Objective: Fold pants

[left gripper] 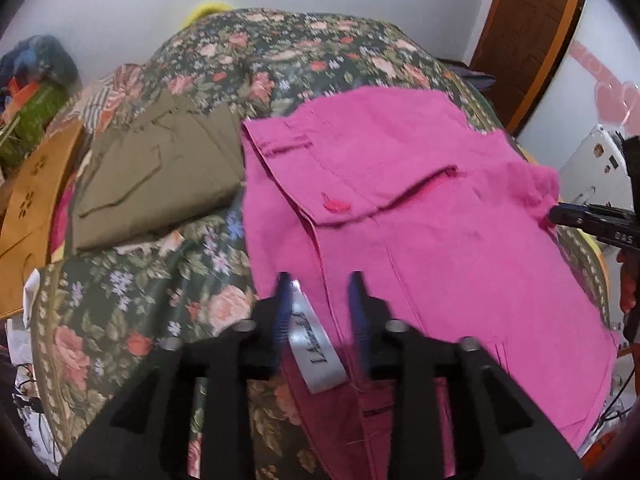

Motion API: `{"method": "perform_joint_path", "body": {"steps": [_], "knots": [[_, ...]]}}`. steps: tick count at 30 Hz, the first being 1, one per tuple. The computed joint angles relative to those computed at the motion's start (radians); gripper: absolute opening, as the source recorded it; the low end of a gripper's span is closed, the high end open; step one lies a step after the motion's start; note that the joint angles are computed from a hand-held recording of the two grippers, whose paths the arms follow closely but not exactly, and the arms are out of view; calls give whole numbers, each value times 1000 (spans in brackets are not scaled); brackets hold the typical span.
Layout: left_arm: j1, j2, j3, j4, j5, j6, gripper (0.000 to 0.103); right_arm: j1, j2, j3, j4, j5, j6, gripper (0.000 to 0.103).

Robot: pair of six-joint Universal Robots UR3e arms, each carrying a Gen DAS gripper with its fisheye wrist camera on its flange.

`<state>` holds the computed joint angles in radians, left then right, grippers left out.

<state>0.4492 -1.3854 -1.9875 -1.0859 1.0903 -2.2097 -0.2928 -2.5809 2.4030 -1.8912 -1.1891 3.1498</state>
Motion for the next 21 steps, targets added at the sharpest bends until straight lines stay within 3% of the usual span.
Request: {"method": "perform_joint_path", "body": {"steps": [3, 6, 13, 21], "knots": [[6, -45, 75, -46, -40, -17, 36, -125, -108, -52, 163, 44, -85, 35], [-30, -110, 132, 28, -35, -80, 36, -249, -174, -92, 256, 99, -168, 43], [-144, -379, 359, 191, 44, -274, 39, -104, 128, -71, -208, -8, -22, 43], [-208, -631, 627, 146, 69, -365, 40, -51, 480, -118, -556, -60, -9, 49]]}}
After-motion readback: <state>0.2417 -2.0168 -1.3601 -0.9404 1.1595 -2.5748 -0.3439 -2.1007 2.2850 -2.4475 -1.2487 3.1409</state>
